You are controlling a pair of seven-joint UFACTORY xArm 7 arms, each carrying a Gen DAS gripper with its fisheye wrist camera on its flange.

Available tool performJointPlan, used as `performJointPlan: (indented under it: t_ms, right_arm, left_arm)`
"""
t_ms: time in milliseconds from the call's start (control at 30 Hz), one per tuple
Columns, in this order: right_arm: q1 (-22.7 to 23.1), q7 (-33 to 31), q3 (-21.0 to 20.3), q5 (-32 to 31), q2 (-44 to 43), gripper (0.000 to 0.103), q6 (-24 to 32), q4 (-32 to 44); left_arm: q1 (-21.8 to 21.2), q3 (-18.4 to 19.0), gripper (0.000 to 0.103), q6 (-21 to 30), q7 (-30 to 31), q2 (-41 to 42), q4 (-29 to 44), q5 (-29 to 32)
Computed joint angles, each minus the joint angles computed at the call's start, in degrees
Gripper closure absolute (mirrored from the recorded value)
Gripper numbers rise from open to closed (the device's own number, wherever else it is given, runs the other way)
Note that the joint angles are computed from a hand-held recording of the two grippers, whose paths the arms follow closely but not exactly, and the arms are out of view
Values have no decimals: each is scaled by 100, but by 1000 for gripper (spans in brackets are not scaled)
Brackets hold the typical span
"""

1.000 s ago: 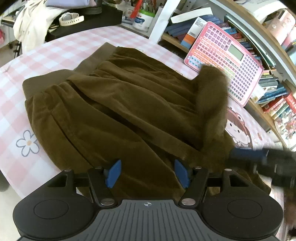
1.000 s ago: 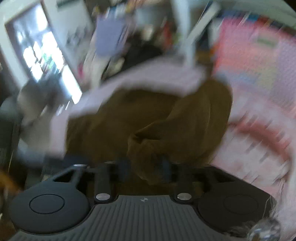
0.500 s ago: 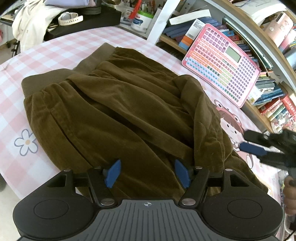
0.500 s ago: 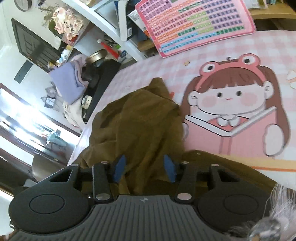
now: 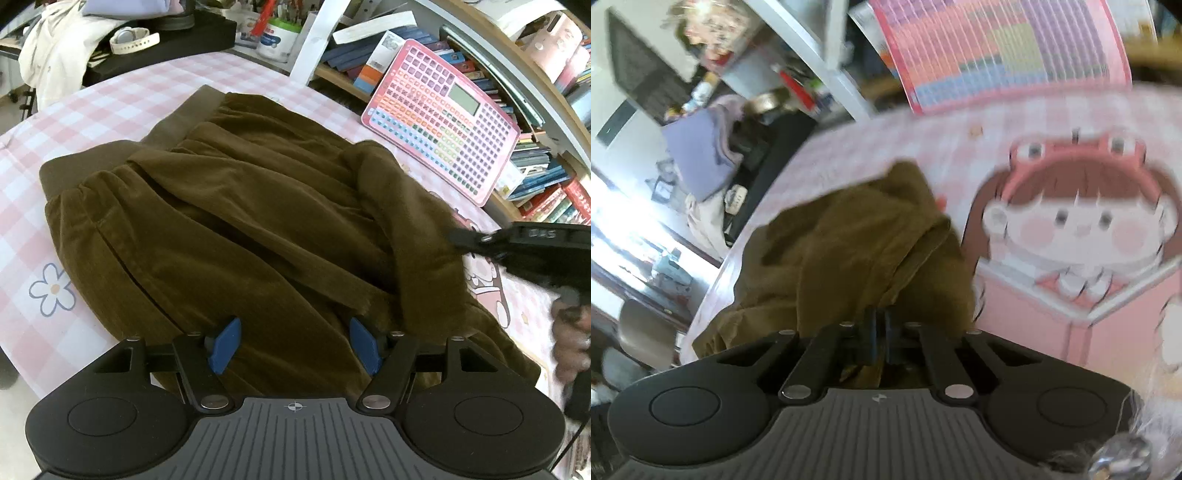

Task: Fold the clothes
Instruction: 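Grasp the garment's leg edge with the right tool and lift it, then lay the held edge over the garment with the right tool and open it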

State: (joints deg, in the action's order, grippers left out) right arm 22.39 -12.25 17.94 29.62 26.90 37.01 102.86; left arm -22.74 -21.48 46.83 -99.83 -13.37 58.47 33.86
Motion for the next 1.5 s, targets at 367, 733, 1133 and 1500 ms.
performJointPlan:
  t_ms: [367, 733, 1133, 1500]
  right_arm:
    - [356, 1659, -1704, -3101, 1938, 65, 649, 3501]
    - [-178, 1377, -1099, -2914, 213, 73, 280, 593]
    - [27, 1561, -1433, -3740, 214, 86, 85, 305]
    - [-331, 1410, -987, -3059, -846, 76, -465, -944]
  left_arm:
    - [-98, 2, 34, 363, -165, 224, 284, 97]
    - [-270, 92, 31, 615, -336, 409, 487, 235]
    - [-377, 122, 31, 749, -419, 410, 499, 284]
    - [-361, 136, 31, 753, -304, 312, 509, 245]
